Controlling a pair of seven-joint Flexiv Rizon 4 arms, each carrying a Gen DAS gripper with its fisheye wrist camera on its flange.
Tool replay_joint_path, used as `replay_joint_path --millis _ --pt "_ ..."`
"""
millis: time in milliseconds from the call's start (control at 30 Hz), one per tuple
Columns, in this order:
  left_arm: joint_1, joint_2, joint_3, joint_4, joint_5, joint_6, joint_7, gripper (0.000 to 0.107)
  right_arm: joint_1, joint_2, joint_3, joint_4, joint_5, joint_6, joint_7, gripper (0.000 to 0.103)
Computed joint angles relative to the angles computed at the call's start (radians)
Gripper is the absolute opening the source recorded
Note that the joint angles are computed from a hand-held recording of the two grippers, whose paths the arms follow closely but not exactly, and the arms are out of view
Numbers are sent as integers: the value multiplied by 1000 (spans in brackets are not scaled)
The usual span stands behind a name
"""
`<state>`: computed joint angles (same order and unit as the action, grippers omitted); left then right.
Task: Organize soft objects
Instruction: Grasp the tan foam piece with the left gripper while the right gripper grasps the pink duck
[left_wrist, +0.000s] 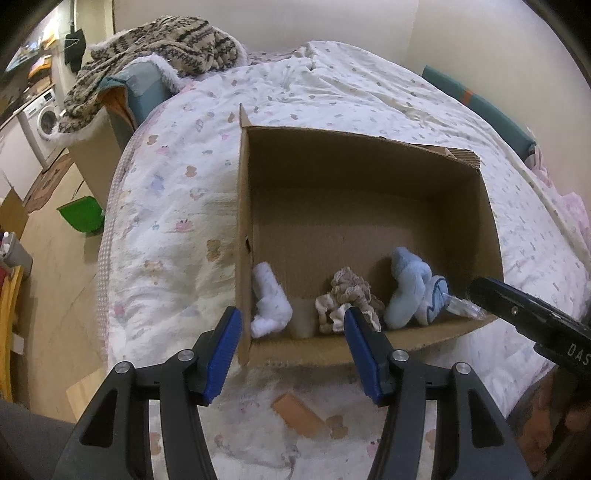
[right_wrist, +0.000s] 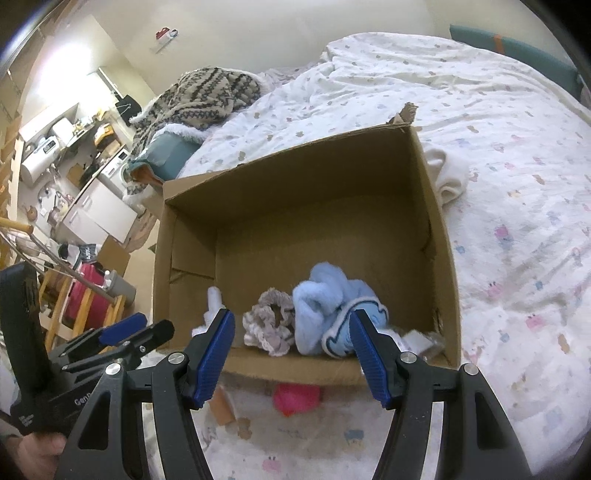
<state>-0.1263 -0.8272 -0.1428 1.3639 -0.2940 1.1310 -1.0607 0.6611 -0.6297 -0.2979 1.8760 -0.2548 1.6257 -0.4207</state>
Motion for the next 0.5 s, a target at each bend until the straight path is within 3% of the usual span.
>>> replay_joint_path --millis 200,500 --pt "17 30 -3 54 -15 8 -12 54 53 22 -39 45 15 7 30 68" --pt "32 57 7 110 -35 -26 -58 54 71 54 -9 103 33 -32 115 68"
